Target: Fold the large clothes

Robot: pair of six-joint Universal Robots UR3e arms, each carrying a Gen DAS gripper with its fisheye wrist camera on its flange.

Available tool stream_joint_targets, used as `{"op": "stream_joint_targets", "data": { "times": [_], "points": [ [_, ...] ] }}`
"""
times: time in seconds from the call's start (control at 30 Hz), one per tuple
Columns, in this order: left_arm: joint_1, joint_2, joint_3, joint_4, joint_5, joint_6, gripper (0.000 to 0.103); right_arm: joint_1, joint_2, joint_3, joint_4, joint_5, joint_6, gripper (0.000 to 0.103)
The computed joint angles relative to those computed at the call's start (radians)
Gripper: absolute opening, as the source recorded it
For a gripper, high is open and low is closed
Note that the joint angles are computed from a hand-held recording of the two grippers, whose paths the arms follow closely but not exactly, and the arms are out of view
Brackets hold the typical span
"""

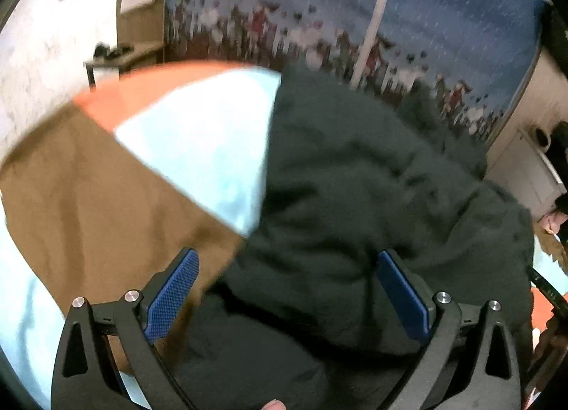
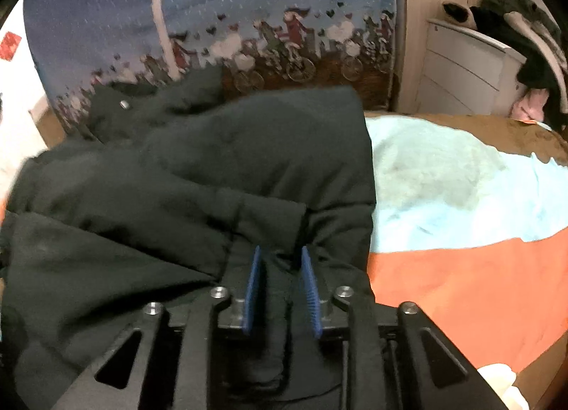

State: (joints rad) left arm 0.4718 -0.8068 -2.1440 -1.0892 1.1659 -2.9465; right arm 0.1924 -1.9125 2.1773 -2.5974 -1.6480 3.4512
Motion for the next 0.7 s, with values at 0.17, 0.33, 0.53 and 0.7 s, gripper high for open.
{"op": "stream_joint_targets", "data": {
  "times": [0.17,0.33,0.53,0.7],
  "points": [
    [-0.138,-0.201,0.198,0.143,0.069,-0.069,0.099,0.007,0.102,-0.22,0.021,0.01,-0.099,0.072],
    [-0.395,-0.609,0.52,0.284,0.205,-0.22,0.099,0.003,0.382,-0.557,0.068,0.112,-0.046,0.074],
    [-0.531,-1.057,0.998,0.231,0.269,-0.319,0.099,0.012,0.694,-0.979,0.207,0.143,0.116,0.074],
    [-0.551,-1.249,1.215,0.194,0.203,-0.337,0.099,-0.013,0.836,-1.152,0.239,0.168,0.158,0.074]
  ]
}}
